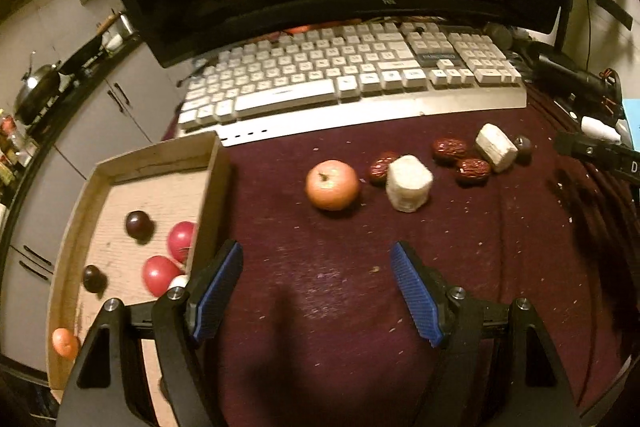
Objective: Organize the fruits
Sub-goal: 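Move the right gripper to the dark plum on the cloth and grasp it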
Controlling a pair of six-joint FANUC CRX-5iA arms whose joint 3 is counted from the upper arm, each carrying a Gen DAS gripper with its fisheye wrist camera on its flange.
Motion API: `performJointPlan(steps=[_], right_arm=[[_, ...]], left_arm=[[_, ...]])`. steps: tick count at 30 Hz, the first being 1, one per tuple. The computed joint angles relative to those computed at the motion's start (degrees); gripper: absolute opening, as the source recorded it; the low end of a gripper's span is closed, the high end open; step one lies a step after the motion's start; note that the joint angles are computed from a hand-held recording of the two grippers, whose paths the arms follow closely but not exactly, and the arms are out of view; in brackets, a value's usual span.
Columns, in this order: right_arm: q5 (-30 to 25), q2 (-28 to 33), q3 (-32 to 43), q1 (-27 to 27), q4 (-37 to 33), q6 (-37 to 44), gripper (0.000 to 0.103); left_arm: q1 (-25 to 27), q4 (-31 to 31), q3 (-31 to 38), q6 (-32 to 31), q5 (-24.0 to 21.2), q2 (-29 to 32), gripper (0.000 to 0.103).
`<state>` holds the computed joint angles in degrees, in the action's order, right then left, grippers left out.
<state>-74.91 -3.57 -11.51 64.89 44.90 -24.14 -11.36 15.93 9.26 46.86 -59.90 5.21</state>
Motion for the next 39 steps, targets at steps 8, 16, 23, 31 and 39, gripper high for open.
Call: performJointPlan(steps=[8,16,23,31,39], right_arm=[[1.67,2.73,4.27,-2.6,-1.73,8.03,0.018],[1.06,3.54,4.89,-4.52,-5.82,9.96,0.018],[3.28,2.85,3.73,-5.04,-6.71,10.08,0.034],[2.49,3.1,2.39,-4.55,-3.79,9.5,0.047],[2.14,4.47,3.37,-5.05,-4.57,12.59,0.047]], left_arm=[[-1.6,-2.17,2.95,3.47,-0.86,2.67,0.077],[-2.28,-1.33,4.81,4.51,-4.05,5.15,0.077],[-2.6,3.22,3.46,0.13,-5.19,4.49,0.077],[-4.66,5.29,5.08,-2.35,-8.56,6.82,0.077],[-6.59,4.03,7.99,0.71,-8.7,9.96,0.076]])
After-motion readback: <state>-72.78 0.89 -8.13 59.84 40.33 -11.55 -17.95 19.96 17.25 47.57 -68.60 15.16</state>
